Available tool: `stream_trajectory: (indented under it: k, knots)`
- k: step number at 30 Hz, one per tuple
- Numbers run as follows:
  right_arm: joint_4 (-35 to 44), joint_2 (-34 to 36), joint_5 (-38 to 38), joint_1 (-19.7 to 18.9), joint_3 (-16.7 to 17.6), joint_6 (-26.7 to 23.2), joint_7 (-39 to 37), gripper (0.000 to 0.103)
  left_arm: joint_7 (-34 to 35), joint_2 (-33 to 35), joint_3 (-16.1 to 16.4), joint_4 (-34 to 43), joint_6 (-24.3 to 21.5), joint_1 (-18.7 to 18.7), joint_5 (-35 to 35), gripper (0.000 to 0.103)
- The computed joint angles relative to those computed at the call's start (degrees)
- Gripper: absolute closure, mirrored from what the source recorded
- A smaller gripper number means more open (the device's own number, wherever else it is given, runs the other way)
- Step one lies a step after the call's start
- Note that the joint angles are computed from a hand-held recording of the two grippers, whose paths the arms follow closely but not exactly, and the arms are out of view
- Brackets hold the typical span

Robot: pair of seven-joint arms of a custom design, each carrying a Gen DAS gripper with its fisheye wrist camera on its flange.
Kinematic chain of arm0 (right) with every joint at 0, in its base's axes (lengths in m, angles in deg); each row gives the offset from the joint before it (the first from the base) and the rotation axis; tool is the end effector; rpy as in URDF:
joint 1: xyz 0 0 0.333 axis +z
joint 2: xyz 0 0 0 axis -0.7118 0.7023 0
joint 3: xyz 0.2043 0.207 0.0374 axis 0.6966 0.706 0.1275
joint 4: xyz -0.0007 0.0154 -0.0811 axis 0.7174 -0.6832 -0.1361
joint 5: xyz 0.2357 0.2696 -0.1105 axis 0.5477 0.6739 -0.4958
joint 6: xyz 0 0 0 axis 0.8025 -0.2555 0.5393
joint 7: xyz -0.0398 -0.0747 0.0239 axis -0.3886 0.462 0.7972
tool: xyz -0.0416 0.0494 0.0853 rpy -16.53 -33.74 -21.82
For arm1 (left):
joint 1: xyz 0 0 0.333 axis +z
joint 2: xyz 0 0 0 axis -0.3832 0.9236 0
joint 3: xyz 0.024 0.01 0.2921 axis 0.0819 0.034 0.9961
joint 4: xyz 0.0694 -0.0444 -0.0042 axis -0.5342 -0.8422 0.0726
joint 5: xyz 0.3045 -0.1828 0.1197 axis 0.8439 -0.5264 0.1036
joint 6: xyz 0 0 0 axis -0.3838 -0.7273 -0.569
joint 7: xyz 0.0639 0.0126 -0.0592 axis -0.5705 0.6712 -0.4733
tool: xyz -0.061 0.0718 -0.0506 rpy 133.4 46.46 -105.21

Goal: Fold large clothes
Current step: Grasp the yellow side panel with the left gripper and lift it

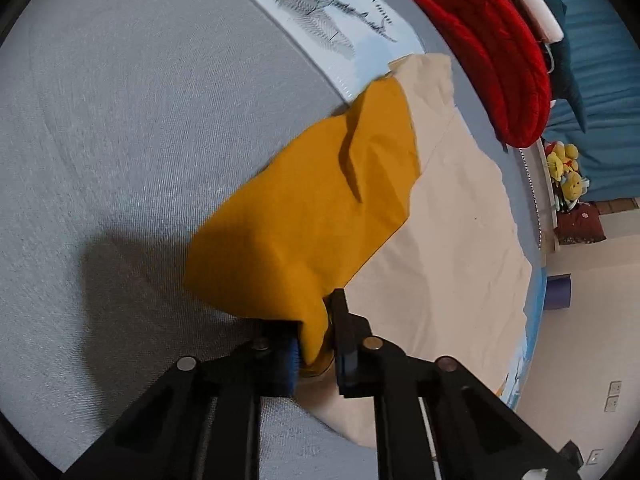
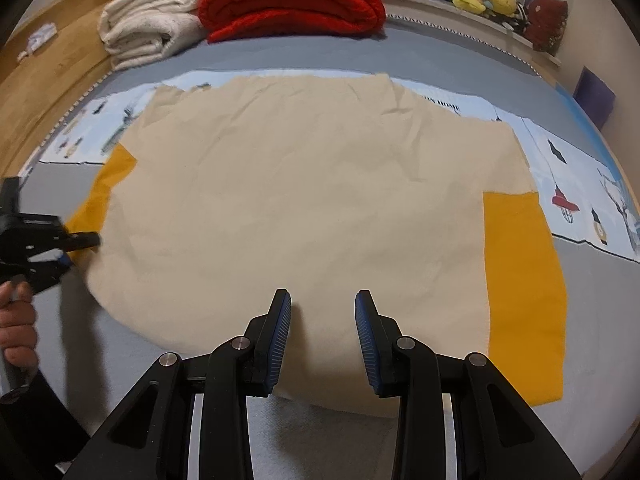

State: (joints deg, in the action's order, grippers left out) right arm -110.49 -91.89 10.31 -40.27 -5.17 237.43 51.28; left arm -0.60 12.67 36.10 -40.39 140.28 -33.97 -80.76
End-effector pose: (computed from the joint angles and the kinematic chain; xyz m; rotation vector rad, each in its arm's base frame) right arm 0.4463 0.0956 0.3500 -1.8485 2.0526 -0.6021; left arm 0.5298 -0.2535 0.3073 2.3917 -1.4756 0.8418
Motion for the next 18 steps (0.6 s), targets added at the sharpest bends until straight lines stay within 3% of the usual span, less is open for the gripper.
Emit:
stream_trajectory:
  k: [9,13,16,18]
  knots:
    - [9.2,12.0,4.4,2.5,-1.5,-8.2,-4.5,0.068,10.5,-3.6,-3.7,-1.1,5.2,1.0,-4.6,0.098]
    - [10.6,13.8,5.2,3.2,-2.7,-8.1,-6.3,0.068,17.2,-4.3,-5.0,-0.5,7.2,0.9,-7.7,0.099]
    - [9.7,12.5,8.3,3.1,-3.0,-7.1,-8.7,0.068,16.1,-3.9,-3.0,0.2,8.1,-1.5,-5.1,0.099]
    - [8.0,9.9,4.5,3.0,-3.7,-5.3,-5.6,0.068,16.3,-4.2,-3.5,-0.1,8.9,-1.6,-5.2,0.099]
